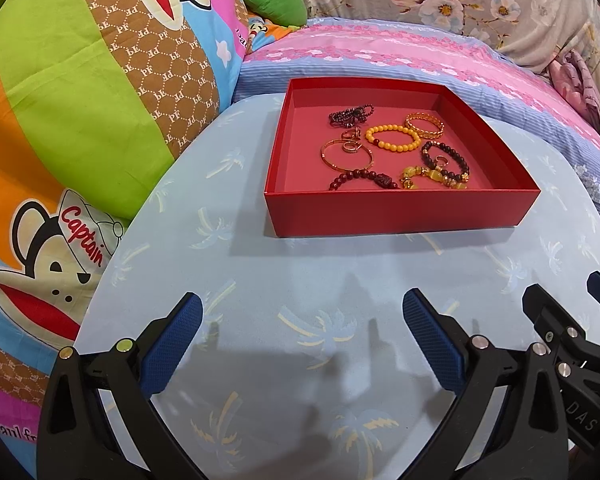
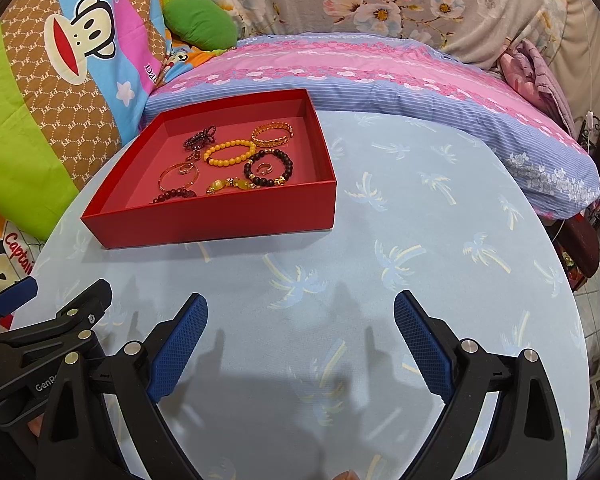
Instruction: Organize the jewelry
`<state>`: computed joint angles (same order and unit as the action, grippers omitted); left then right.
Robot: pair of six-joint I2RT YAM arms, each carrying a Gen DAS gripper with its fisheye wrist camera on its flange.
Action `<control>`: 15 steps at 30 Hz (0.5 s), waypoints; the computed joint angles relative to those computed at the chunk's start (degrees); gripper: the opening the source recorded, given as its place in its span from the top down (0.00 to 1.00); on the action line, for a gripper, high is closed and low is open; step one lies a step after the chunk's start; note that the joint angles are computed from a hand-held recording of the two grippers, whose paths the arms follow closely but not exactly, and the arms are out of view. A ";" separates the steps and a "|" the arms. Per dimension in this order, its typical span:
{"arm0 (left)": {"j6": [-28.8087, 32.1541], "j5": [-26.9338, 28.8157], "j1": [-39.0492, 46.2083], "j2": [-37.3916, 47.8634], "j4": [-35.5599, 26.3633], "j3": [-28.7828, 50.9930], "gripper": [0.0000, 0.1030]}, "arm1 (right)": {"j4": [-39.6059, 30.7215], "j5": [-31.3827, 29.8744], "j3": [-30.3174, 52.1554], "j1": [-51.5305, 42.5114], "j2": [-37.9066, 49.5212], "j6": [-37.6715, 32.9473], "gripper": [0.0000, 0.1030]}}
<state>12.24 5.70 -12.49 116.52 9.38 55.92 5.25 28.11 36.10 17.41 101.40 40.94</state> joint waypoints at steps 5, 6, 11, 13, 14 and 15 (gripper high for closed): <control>-0.02 0.04 -0.02 -0.19 -0.09 -0.14 0.07 | -0.05 0.00 -0.03 -0.03 -0.09 -0.09 0.12; 0.03 0.06 0.00 -0.18 -0.12 -0.10 0.07 | -0.04 -0.03 -0.04 -0.05 -0.10 -0.12 0.12; -0.04 0.06 -0.03 -0.25 -0.17 -0.17 0.07 | -0.08 -0.03 -0.05 -0.05 -0.14 -0.04 0.12; -0.06 0.04 -0.05 -0.29 -0.13 -0.23 0.07 | -0.02 0.01 -0.12 -0.05 -0.18 -0.03 0.12; -0.06 0.04 -0.05 -0.29 -0.13 -0.23 0.07 | -0.09 -0.01 -0.09 -0.04 -0.21 -0.04 0.12; -0.07 0.07 -0.04 -0.34 -0.10 -0.28 0.07 | -0.04 0.03 -0.14 -0.05 -0.21 -0.03 0.12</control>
